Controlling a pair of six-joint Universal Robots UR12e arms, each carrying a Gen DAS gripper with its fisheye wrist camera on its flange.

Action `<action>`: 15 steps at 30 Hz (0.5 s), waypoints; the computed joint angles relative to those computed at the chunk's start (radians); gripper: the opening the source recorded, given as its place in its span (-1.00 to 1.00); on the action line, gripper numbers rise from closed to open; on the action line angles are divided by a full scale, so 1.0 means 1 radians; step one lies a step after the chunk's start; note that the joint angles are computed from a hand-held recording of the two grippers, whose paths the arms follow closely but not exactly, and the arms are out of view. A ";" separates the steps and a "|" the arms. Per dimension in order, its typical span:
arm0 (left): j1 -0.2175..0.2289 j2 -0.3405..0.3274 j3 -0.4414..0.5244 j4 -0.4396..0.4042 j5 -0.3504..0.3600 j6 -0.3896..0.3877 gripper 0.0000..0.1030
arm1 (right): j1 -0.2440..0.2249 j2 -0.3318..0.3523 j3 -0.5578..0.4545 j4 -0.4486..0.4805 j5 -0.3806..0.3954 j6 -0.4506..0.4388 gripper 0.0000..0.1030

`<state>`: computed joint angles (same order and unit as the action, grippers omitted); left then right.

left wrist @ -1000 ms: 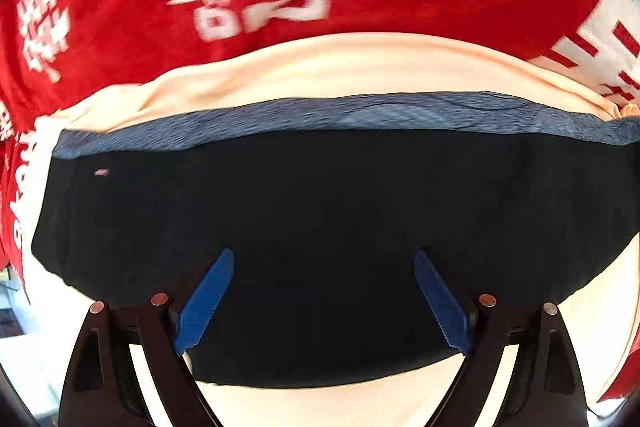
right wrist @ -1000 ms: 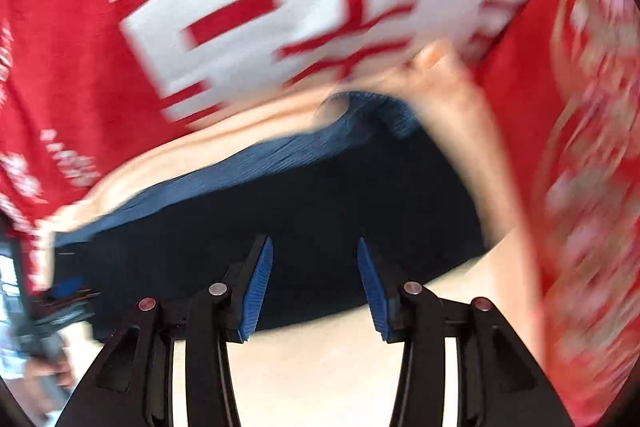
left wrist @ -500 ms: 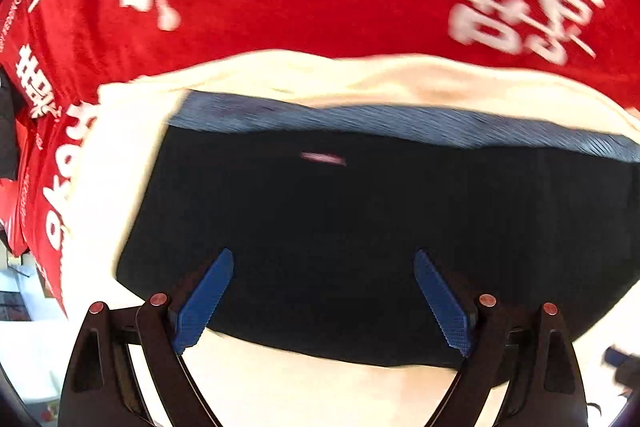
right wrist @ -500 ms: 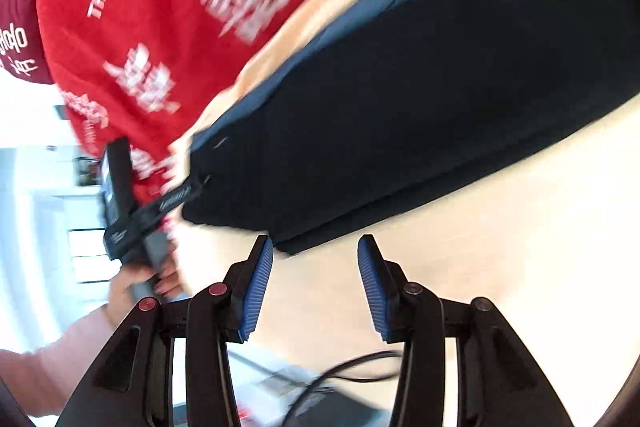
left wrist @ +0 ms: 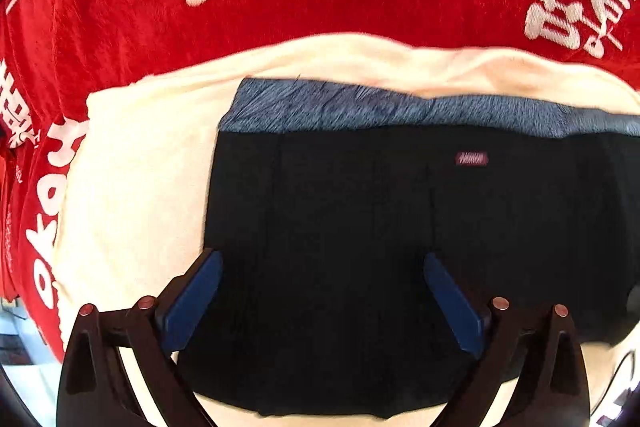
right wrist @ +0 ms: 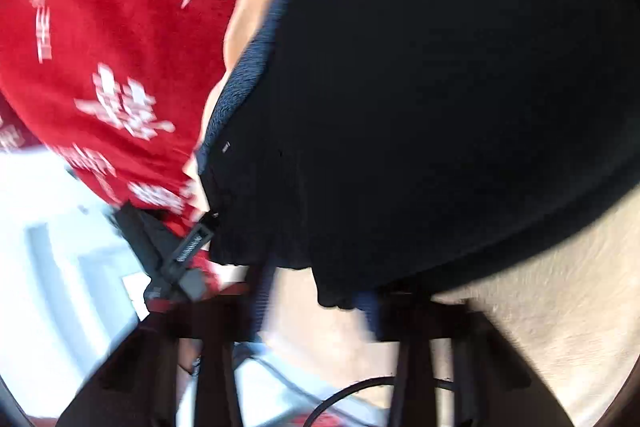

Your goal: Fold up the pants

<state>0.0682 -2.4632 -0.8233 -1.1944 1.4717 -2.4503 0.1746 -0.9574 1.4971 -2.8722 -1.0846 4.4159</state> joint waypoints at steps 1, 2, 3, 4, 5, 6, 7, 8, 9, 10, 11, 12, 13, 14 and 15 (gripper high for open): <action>0.005 -0.008 0.010 -0.007 -0.003 0.025 0.96 | 0.003 -0.005 -0.004 -0.007 -0.008 -0.012 -0.83; 0.008 -0.004 0.003 -0.005 -0.003 0.058 0.96 | 0.008 -0.012 -0.006 -0.008 -0.018 -0.031 -0.84; 0.011 0.004 -0.014 0.007 -0.003 0.102 0.96 | 0.016 -0.018 -0.011 0.027 -0.039 -0.059 -0.84; 0.013 0.011 -0.029 0.019 -0.006 0.124 0.96 | 0.026 -0.025 -0.015 0.083 -0.064 -0.089 -0.85; 0.015 0.017 -0.043 0.029 -0.010 0.137 0.97 | 0.037 -0.025 -0.013 0.138 -0.080 -0.102 -0.85; 0.018 0.019 -0.051 0.033 -0.016 0.141 0.97 | 0.044 -0.018 -0.010 0.150 -0.085 -0.093 -0.85; 0.018 0.040 -0.084 0.047 -0.022 0.132 0.97 | 0.049 -0.014 0.008 0.121 -0.081 -0.047 -0.85; 0.019 0.043 -0.091 0.050 -0.027 0.121 0.98 | 0.051 -0.012 0.028 0.050 -0.088 0.017 -0.85; 0.022 0.044 -0.092 0.045 -0.031 0.110 0.98 | 0.051 -0.012 0.037 0.021 -0.088 0.046 -0.85; 0.021 0.047 -0.095 0.045 -0.031 0.109 0.98 | 0.051 -0.016 0.040 0.021 -0.088 0.050 -0.73; 0.021 0.046 -0.094 0.046 -0.028 0.111 0.98 | 0.049 -0.026 0.039 0.054 -0.074 0.028 -0.62; 0.018 0.047 -0.092 0.042 -0.011 0.104 0.98 | 0.047 -0.039 0.032 0.119 -0.060 -0.011 -0.54; 0.014 0.048 -0.087 0.034 0.007 0.091 0.97 | 0.046 -0.051 0.025 0.178 -0.061 -0.050 -0.31; 0.010 0.048 -0.078 0.021 0.025 0.077 0.97 | 0.046 -0.072 0.020 0.238 -0.086 -0.110 -0.31; 0.007 0.055 -0.077 0.004 0.022 0.067 0.97 | 0.045 -0.088 0.017 0.270 -0.116 -0.149 -0.31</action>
<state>0.0750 -2.4081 -0.9004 -1.1904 1.4936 -2.3837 0.2198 -1.0450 1.5145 -2.6023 -1.2009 4.2666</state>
